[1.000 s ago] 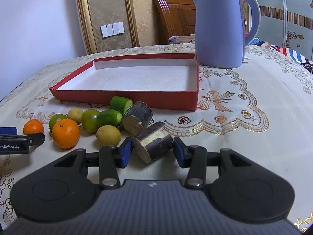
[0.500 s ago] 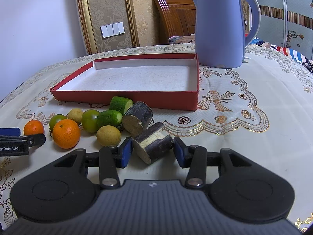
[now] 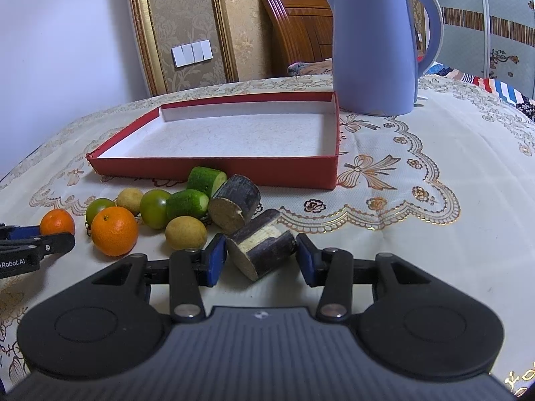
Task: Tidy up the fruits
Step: 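Drop the orange in the red tray with the left tool while the right tool drops the log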
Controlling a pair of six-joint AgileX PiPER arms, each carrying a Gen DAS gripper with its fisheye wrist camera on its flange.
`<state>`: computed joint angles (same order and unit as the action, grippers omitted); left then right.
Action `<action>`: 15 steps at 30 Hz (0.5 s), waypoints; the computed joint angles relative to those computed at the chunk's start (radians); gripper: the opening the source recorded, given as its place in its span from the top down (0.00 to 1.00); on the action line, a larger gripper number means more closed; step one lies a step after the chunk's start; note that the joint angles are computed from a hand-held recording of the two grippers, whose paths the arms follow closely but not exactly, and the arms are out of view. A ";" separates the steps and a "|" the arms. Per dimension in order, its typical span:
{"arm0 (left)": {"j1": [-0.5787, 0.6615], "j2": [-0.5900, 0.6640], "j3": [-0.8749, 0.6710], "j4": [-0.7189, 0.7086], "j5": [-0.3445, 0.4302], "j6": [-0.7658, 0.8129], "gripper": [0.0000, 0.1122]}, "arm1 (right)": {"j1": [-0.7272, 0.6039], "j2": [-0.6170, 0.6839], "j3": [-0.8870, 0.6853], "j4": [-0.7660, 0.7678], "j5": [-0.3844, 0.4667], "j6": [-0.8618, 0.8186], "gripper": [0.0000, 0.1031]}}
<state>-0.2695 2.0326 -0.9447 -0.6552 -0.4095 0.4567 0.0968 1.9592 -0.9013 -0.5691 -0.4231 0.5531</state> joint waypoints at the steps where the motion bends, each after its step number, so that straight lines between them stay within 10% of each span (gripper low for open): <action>1: -0.002 0.000 0.001 -0.014 -0.004 0.013 0.64 | -0.001 -0.001 0.003 0.006 -0.005 -0.004 0.59; 15: 0.003 -0.052 -0.048 -0.128 0.060 0.130 0.64 | 0.017 -0.073 0.056 0.276 -0.051 -0.320 0.59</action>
<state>-0.2662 1.9803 -0.9928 -0.7833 -0.3497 0.5865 0.1138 1.8863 -0.8455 -0.2931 -0.4738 0.2326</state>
